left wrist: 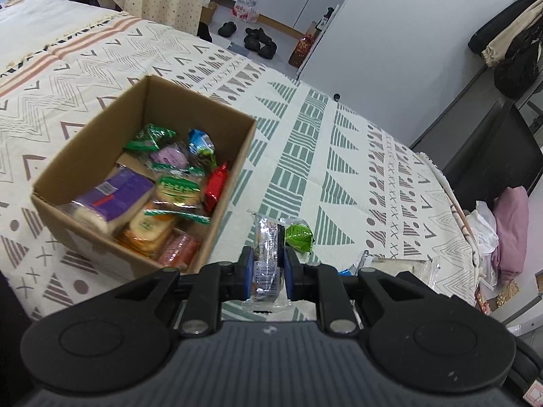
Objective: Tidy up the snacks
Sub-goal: 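Carry the bread packet and wrapped bar over the box with both grippers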
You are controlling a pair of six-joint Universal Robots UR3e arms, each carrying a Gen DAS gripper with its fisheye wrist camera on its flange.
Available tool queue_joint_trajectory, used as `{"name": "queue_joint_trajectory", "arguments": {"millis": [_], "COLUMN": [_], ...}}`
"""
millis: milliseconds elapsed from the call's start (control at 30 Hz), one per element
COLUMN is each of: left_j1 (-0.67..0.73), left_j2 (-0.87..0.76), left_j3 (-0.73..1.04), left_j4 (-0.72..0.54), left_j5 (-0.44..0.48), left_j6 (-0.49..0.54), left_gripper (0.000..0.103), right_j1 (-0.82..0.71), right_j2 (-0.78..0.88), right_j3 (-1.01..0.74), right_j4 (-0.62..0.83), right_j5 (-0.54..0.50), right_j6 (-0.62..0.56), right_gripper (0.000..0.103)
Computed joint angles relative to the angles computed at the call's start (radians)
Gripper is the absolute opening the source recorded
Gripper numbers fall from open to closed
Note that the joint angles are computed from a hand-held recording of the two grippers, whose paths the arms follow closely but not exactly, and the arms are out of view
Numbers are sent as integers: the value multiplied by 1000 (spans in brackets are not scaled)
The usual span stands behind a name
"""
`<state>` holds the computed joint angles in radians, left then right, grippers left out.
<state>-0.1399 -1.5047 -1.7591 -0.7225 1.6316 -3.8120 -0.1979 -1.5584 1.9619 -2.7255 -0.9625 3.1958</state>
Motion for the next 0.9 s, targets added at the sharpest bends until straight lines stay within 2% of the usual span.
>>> {"name": "queue_joint_trajectory", "arguments": {"millis": [500,900], "left_j1": [115,294], "left_j2": [156,261], "left_j3": [-60,-95], "left_j4": [-51,-98], "left_j5": [-66,-157], "left_j6": [64,166], "left_gripper": [17,17], "right_j1": [62,177], "right_j2": [-100,-43], "right_j3": [23,-87], "right_j4": [-5,-34], "right_j5": [-40,-97], "right_j6": [47,104], "right_gripper": [19,19]}}
